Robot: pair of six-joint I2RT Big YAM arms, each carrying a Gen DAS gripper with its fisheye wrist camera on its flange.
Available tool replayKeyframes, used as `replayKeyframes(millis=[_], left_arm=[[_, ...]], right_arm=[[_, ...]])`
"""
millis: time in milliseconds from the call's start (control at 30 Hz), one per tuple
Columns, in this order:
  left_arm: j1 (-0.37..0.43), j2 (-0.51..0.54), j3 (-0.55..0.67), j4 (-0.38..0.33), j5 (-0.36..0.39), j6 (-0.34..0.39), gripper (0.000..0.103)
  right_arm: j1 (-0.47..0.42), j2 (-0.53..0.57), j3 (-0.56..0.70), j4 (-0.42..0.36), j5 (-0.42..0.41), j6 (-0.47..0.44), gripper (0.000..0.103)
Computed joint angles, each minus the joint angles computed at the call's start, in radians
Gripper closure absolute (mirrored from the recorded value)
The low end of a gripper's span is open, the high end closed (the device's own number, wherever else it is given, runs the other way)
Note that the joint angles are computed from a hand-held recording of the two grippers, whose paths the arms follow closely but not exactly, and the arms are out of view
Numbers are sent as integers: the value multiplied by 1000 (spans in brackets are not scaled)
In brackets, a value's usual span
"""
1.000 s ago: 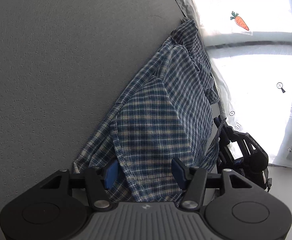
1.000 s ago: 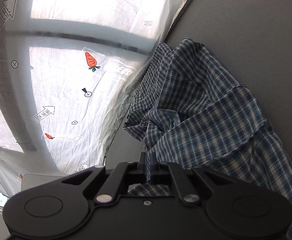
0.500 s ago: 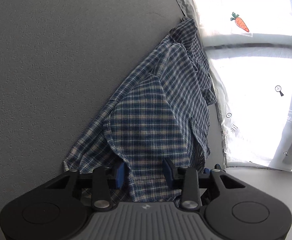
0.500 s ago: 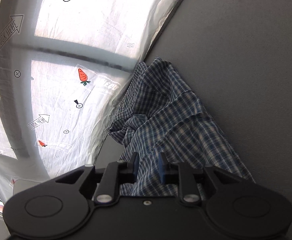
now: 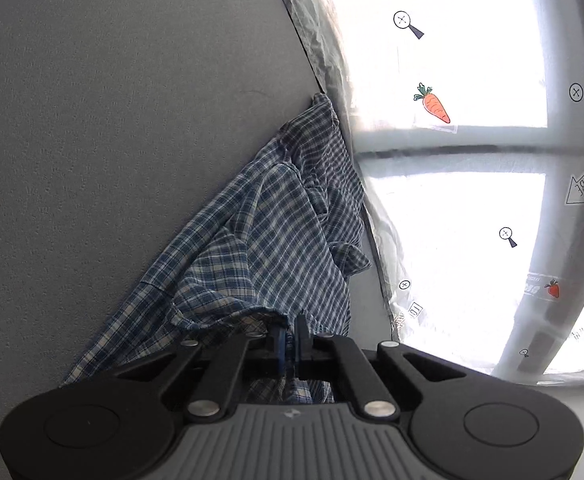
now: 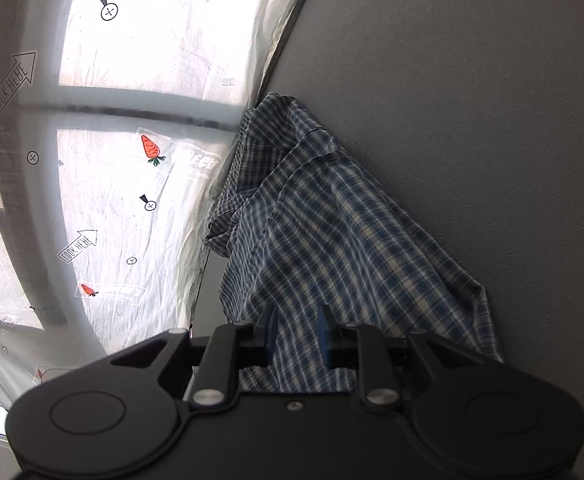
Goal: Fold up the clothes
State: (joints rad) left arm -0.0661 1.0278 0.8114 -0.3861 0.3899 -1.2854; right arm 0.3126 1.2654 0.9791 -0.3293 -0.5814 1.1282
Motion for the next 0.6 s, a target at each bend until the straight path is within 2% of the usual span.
replayKeyframes(millis=[133,367,433,500,600], left_arm=[[-3,115,135,-72,-33,124,100],[-52,335,345,-264,-100,283,98],[-63,368,373,-296,-119,325,87],[-69,380,383,-316,-130,375,85],[-63,401,401,-349,-126,413,77]], right_arm=[[5,14,24,-40,-4,-41,80],[18,76,96,-162,3,-118,80],[23,95,116,-198,9,-132,80],[28,111,131,-222,15,-138,80],[35,129,145,-239,25,-133,81]])
